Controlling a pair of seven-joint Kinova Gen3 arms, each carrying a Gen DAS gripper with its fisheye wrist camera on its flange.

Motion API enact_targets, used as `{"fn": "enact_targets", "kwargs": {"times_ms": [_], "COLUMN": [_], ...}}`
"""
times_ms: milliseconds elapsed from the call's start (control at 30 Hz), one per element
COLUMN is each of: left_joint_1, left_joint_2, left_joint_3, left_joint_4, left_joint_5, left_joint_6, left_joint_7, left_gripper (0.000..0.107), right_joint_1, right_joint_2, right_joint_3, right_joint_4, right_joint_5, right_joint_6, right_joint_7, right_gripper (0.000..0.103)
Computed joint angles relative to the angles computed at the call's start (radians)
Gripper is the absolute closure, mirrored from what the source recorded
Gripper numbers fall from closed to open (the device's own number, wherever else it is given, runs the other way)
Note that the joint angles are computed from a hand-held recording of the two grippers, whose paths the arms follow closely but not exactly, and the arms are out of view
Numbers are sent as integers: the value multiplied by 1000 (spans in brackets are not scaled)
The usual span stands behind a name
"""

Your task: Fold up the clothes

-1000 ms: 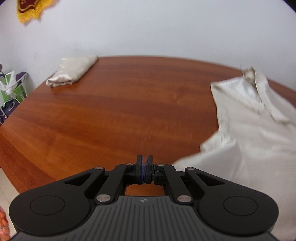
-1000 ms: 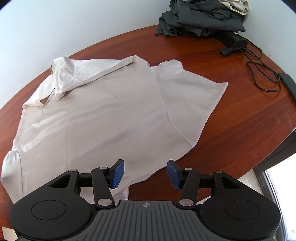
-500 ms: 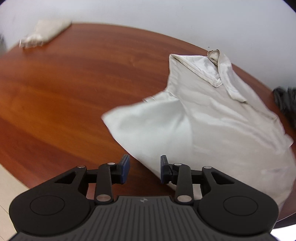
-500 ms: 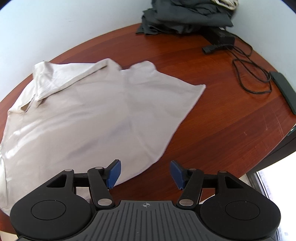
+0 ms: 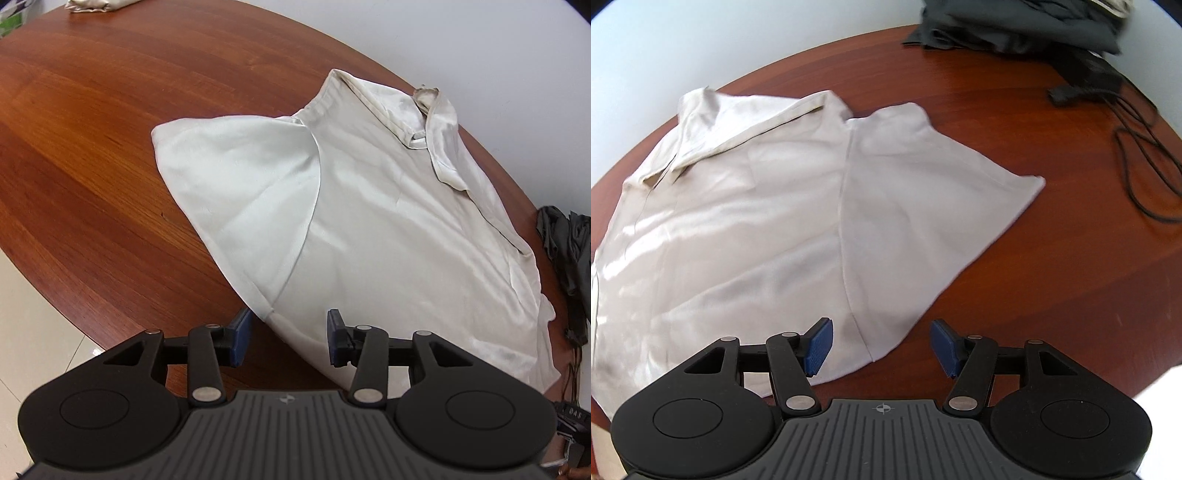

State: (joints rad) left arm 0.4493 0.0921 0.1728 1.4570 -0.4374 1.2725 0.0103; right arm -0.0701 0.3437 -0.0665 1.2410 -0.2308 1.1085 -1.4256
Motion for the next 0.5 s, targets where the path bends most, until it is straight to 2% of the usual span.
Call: {"fn": "enact_targets", "kwargs": {"times_ms": [167,233,267,300,333,367,400,433,500], "left_joint_1": [28,40,47,52,59,70,81,91,121], "left_joint_2": [39,53,59,64,68,71,74,77,88], "left_joint_3": [-2,-6,-8,-11,-13,-14,-15,-16,-14], "left_joint_4": [-20,-33,-39,-42,-44,-47,-50,-52,-68], "left_joint_5": [-35,-49,-56,-65,-76,-93,-110,-127,-171], "left_joint_6": [29,45,51,54,54,61,68,75,113], "left_joint_7": [55,58,58,58,60,66,72,78,95], "left_gripper": [60,61,70,81,87,100,104,104,105], "right_joint_1": [-11,-18,-24,-33,-42,-46,-44,-44,-46], "right_joint_2": [-4,-5,-7,-11,-16,-23,-27,-29,-37], "right_joint_3": [-13,-15,-17,-19,-21,-24,-29,-30,-28], "right_joint_4": [17,18,20,25,32,42,48,50,56], "right_joint_5": [22,28,37,51,66,72,66,61,55], "right_joint_6": [-32,-35,-38,-43,-51,-60,-62,-60,-57], "right_joint_7": [81,105,121,141,161,187,213,229,249], "right_gripper": [41,45,48,56,69,75,86,92,95]}}
